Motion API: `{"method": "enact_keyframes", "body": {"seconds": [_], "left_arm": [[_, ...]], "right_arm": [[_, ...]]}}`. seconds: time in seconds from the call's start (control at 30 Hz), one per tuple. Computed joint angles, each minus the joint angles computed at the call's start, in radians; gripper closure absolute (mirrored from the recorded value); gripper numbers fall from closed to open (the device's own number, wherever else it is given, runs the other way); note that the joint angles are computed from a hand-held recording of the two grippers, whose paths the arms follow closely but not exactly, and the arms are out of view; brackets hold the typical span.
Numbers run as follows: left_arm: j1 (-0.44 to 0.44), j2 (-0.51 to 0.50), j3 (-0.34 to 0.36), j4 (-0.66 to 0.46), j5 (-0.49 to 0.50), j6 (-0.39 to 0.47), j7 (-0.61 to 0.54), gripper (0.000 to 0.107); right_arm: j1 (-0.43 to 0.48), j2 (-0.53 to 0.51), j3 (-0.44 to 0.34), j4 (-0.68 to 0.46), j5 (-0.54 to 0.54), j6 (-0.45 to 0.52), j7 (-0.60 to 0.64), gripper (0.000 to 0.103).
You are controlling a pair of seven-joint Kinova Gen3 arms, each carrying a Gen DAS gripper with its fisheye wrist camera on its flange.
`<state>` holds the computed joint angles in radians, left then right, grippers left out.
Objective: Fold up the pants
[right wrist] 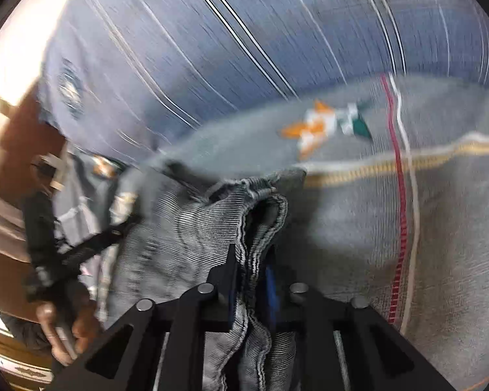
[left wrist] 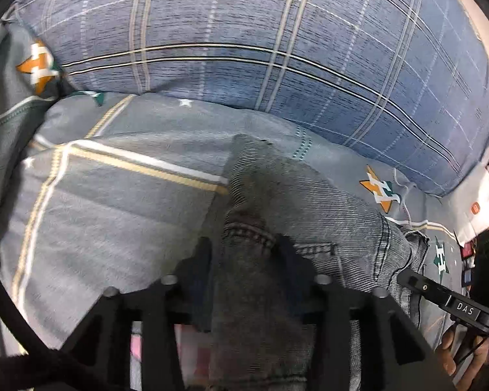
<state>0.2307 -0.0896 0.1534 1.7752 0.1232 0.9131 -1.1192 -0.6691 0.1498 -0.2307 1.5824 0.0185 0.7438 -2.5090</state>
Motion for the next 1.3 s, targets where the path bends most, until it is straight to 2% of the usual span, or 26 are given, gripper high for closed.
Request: {"method": "enact_keyframes", "body": {"seconds": [0.1, 0.17, 0.23, 0.3, 0.37, 0.43, 0.53, 0.67, 0.7, 0.77, 0.8, 0.93, 1.0, 1.1, 1.17, 1.23, 1.3], "left_arm": [[0.013, -0.039, -0.033, -0.015, 0.031, 0.051, -0.023, 0.048], [0.069, -0.057, -0.081, -0.019, 0.004, 0.081, 0.006, 0.048], [0.128, -0.055, -0.113, -0.018, -0.033, 0.108, 0.043, 0.048], [0.137, -0.031, -0.097, -0.035, -0.057, 0.15, 0.091, 0.048], [0.141, -0.039, -0.108, -0.018, -0.033, 0.135, 0.105, 0.048], [0.137, -0.036, -0.103, -0.011, -0.026, 0.128, 0.104, 0.048], [0.16, -0.034, -0.109, 0.007, -0.025, 0.102, 0.133, 0.048], [0.105, -0.018, 0.058, -0.023, -0.176, 0.132, 0.207, 0.048], [0.087, -0.011, 0.104, -0.027, -0.216, 0.139, 0.233, 0.047], [0.097, 0.008, 0.143, -0.035, -0.287, 0.158, 0.297, 0.046], [0.114, 0.01, 0.135, -0.035, -0.3, 0.158, 0.315, 0.047], [0.219, -0.027, -0.023, -0.032, -0.222, 0.16, 0.265, 0.047], [0.242, -0.062, -0.071, -0.025, -0.181, 0.156, 0.243, 0.047], [0.22, -0.082, -0.032, -0.026, -0.217, 0.171, 0.278, 0.046], [0.216, -0.079, -0.02, -0.03, -0.226, 0.188, 0.284, 0.046], [0.23, -0.064, -0.045, -0.029, -0.188, 0.181, 0.251, 0.046], [0.227, -0.051, -0.034, -0.035, -0.189, 0.187, 0.253, 0.046]], "right_arm": [[0.065, -0.009, -0.033, 0.006, -0.074, 0.021, 0.005, 0.056], [0.138, -0.039, -0.102, 0.029, -0.078, 0.004, 0.0, 0.054], [0.148, -0.073, -0.118, 0.057, -0.043, -0.024, -0.046, 0.037], [0.09, -0.1, -0.068, 0.08, -0.01, -0.05, -0.087, 0.036], [0.043, -0.104, -0.025, 0.081, -0.029, -0.047, -0.065, 0.036], [-0.022, -0.078, 0.03, 0.042, -0.043, 0.009, -0.035, 0.036], [-0.161, -0.015, 0.117, -0.047, 0.045, 0.13, -0.073, 0.036], [-0.325, 0.059, 0.203, -0.137, 0.195, 0.29, -0.059, 0.04], [-0.333, 0.052, 0.202, -0.138, 0.206, 0.311, -0.081, 0.047], [-0.294, 0.046, 0.166, -0.127, 0.194, 0.306, -0.098, 0.048], [-0.253, 0.044, 0.123, -0.116, 0.2, 0.294, -0.1, 0.048], [-0.156, 0.026, -0.017, -0.107, 0.26, 0.296, -0.149, 0.049], [-0.086, -0.002, -0.109, -0.086, 0.297, 0.279, -0.212, 0.048], [-0.028, -0.087, -0.225, -0.031, 0.416, 0.25, -0.32, 0.048], [0.013, -0.141, -0.29, 0.01, 0.452, 0.187, -0.35, 0.048], [0.042, -0.143, -0.32, 0.017, 0.423, 0.144, -0.316, 0.048], [0.087, -0.098, -0.358, -0.006, 0.345, 0.14, -0.24, 0.05]]}}
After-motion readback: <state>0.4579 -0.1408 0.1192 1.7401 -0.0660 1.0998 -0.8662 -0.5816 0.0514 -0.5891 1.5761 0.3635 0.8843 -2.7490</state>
